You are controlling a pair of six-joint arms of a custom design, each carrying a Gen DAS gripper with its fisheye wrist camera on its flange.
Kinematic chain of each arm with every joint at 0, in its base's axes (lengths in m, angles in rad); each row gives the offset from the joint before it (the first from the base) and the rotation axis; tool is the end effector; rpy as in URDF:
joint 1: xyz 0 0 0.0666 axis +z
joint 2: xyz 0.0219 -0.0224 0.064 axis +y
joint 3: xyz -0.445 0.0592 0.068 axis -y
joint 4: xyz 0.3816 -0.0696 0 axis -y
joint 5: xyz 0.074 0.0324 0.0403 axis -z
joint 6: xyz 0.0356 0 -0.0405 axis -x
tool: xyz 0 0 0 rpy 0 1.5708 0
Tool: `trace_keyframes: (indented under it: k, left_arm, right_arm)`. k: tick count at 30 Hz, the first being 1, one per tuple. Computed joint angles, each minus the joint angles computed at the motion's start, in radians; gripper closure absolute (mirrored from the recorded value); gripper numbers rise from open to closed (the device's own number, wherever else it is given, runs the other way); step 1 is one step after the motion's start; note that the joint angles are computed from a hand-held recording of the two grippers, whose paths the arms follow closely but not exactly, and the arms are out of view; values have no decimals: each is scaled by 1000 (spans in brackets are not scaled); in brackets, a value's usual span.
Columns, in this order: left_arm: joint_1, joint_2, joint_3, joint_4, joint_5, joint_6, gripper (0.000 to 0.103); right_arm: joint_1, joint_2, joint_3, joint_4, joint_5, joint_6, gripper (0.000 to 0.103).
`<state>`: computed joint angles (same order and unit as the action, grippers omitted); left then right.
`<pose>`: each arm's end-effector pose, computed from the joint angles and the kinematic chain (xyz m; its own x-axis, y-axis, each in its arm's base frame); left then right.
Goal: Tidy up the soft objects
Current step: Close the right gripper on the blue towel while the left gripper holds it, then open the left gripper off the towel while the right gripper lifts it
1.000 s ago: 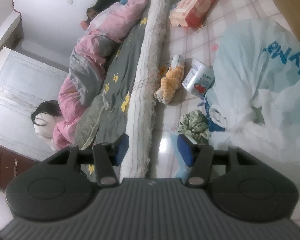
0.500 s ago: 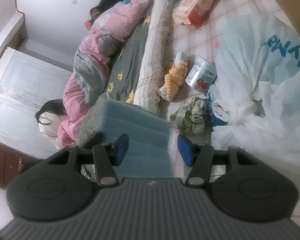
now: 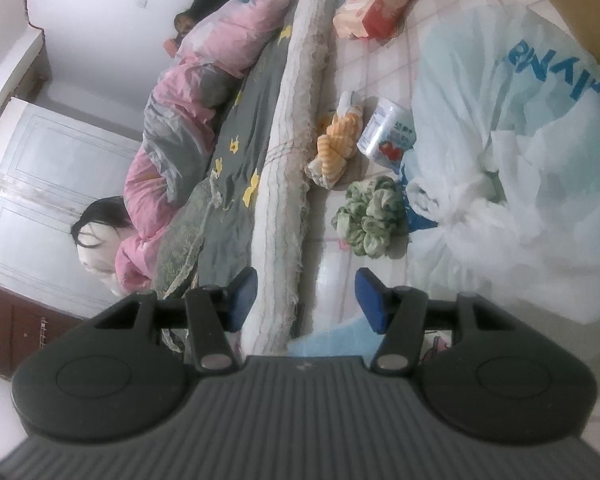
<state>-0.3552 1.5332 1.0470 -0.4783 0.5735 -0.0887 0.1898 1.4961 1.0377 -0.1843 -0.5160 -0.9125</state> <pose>0.4334 -0.1818 0.3140 -0.7159 0.3449 -0.6071 0.6480 0.6521 -0.3936 0.4707 0.1079 0.3475 -0.7967 0.5476 -0.2558 0.1279 0.5664 0.8141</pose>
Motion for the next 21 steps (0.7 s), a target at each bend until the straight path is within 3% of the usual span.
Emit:
trace_keyframes:
  k: [3,6,10,18,21]
  left_arm:
    - [39,4,-17,89,40,120,94]
    - [66,13,-10,149,21,223,94]
    - [90,44,32,123,-51,297,94]
    - [97,49,37,88,-188,243,91]
    - [84,44,29,89,-252,205,84]
  right_arm:
    - [1,-6,0,-9,0,8,49]
    - [5,-13,-4,-5,-2,16,49]
    - [17,-11,-14,18,-28,0,49]
    - [75,41,-37,6,-52,-59,49]
    - [101,81,-29,5,-41,-85,49]
